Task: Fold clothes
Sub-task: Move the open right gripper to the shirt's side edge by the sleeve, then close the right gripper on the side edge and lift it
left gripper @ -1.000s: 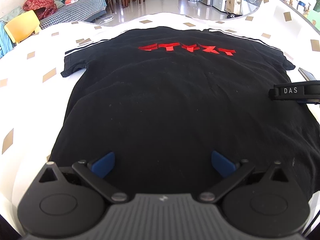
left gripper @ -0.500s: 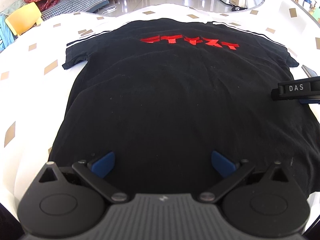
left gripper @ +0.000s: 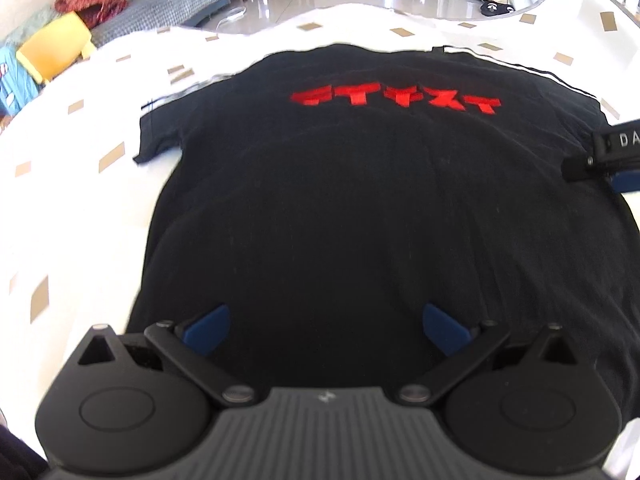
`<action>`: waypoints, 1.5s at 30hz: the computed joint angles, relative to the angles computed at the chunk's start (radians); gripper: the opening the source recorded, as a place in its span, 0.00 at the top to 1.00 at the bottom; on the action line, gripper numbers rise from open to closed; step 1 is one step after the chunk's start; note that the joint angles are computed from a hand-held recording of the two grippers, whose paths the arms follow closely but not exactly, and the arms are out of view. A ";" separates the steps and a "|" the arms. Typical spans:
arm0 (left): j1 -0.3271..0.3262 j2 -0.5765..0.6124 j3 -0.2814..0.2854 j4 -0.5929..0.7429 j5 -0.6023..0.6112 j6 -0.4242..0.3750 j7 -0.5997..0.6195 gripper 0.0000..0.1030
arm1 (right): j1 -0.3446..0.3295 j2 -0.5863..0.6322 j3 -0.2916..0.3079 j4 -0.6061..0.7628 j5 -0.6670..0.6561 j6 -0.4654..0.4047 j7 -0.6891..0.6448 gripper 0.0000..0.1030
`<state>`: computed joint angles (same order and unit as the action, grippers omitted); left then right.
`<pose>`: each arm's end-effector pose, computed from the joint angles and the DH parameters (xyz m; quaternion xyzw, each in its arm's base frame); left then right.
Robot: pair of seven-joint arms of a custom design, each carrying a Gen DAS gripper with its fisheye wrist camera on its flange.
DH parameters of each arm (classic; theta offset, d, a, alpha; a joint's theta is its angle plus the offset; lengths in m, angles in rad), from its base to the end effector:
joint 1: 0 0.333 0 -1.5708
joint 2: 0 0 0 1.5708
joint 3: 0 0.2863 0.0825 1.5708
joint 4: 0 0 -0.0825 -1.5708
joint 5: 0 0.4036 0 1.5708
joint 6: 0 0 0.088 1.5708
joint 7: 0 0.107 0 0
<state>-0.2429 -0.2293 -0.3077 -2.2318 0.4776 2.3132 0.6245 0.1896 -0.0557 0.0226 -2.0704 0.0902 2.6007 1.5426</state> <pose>0.4583 -0.2763 0.4584 -0.7200 0.6398 -0.1312 0.2348 0.5857 0.1245 0.4841 -0.7339 0.6140 -0.1592 0.2429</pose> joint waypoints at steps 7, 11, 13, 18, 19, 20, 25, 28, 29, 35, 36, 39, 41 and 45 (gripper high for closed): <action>0.020 0.075 0.033 0.108 -0.015 -0.016 0.042 0.00 | -0.018 0.086 -0.010 0.110 0.087 -0.057 -0.009 0.34; 0.030 0.125 0.055 0.177 -0.051 -0.044 0.070 0.00 | -0.024 0.109 -0.010 0.140 0.054 -0.035 -0.012 0.34; 0.035 0.150 0.065 0.211 -0.066 -0.060 0.083 0.00 | -0.027 0.119 -0.012 0.150 0.030 -0.016 -0.006 0.34; 0.044 0.193 0.083 0.279 -0.049 -0.071 0.107 0.00 | -0.045 0.155 -0.024 0.194 0.014 -0.010 0.036 0.34; 0.045 0.200 0.085 0.287 -0.035 -0.065 0.106 0.00 | -0.050 0.164 -0.028 0.204 0.013 -0.009 0.048 0.34; 0.046 0.205 0.088 0.293 -0.021 -0.057 0.101 0.00 | -0.055 0.173 -0.031 0.213 0.010 -0.008 0.063 0.34; 0.056 0.232 0.105 0.322 -0.033 -0.035 0.061 0.00 | -0.081 0.220 -0.040 0.256 0.026 0.023 0.116 0.34; 0.063 0.235 0.113 0.320 -0.079 -0.019 0.059 0.00 | -0.096 0.255 -0.041 0.285 0.044 0.044 0.133 0.34; 0.064 0.236 0.114 0.319 -0.090 -0.015 0.061 0.00 | -0.099 0.267 -0.042 0.297 0.044 0.048 0.142 0.34; 0.067 0.256 0.118 0.327 -0.136 -0.017 0.072 0.00 | -0.106 0.335 -0.051 0.362 0.010 0.050 0.198 0.34; 0.068 0.259 0.119 0.330 -0.142 -0.018 0.073 0.00 | -0.108 0.345 -0.050 0.372 0.011 0.049 0.200 0.34; 0.069 0.265 0.121 0.333 -0.172 -0.011 0.082 0.00 | -0.109 0.372 -0.052 0.392 -0.004 0.051 0.204 0.34; 0.070 0.269 0.122 0.336 -0.196 -0.006 0.094 0.00 | -0.103 0.378 -0.057 0.388 -0.030 0.080 0.214 0.34; 0.067 0.284 0.121 0.351 -0.216 -0.007 0.115 0.00 | -0.072 0.390 -0.083 0.389 -0.115 0.106 0.261 0.41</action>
<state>-0.1759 0.0547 -0.1865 -1.8806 0.2613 2.3062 0.7393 0.1174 0.3342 -0.0603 -1.6816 -0.0243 2.7072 1.8038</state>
